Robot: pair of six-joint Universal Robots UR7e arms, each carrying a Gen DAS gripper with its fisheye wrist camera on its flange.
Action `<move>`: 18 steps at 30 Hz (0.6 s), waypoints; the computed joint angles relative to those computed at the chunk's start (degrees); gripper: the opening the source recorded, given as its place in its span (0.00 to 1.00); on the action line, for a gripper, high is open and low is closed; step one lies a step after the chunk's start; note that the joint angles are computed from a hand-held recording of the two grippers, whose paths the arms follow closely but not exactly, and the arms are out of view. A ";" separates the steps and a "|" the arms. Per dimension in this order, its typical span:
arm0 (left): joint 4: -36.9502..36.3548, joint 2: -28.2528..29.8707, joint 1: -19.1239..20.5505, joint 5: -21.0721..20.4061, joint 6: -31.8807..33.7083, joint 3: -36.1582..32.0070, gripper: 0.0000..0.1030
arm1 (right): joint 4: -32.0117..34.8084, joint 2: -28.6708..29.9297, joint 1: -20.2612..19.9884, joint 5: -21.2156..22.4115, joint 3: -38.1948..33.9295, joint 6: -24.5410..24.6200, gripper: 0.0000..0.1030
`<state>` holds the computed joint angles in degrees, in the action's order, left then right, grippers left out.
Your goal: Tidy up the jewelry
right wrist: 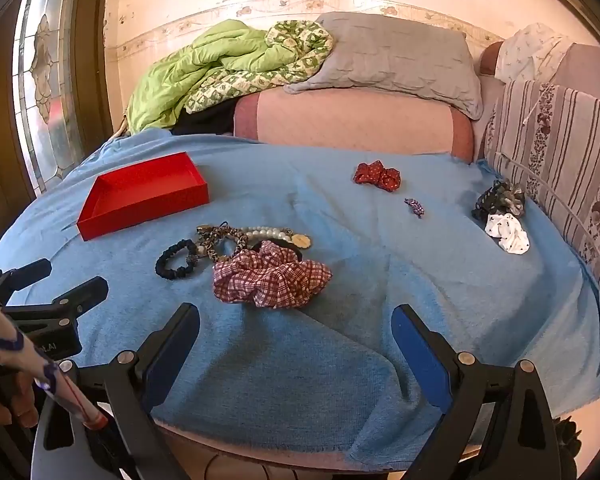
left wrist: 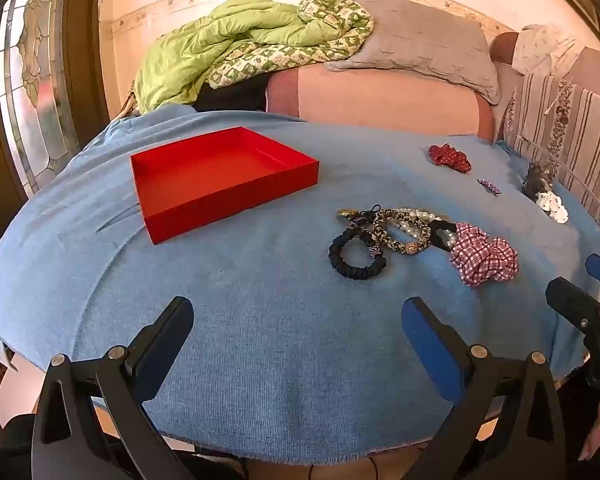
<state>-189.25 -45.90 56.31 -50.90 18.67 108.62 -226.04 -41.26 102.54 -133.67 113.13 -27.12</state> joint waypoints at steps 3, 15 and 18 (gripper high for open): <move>0.37 0.06 0.10 0.06 -0.51 -0.17 1.00 | 0.15 0.07 -0.01 0.12 -0.08 -0.02 0.96; 3.09 -0.16 0.97 -0.61 -2.32 -1.32 1.00 | 0.56 1.34 -0.33 0.35 -1.60 0.01 0.96; 3.53 -0.14 1.14 -0.69 -2.63 -1.50 1.00 | 1.32 1.08 -0.41 0.28 -1.50 0.35 0.96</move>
<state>-185.72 -46.04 57.45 -51.59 16.04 107.13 -224.72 -40.18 102.14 -133.39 111.64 -26.77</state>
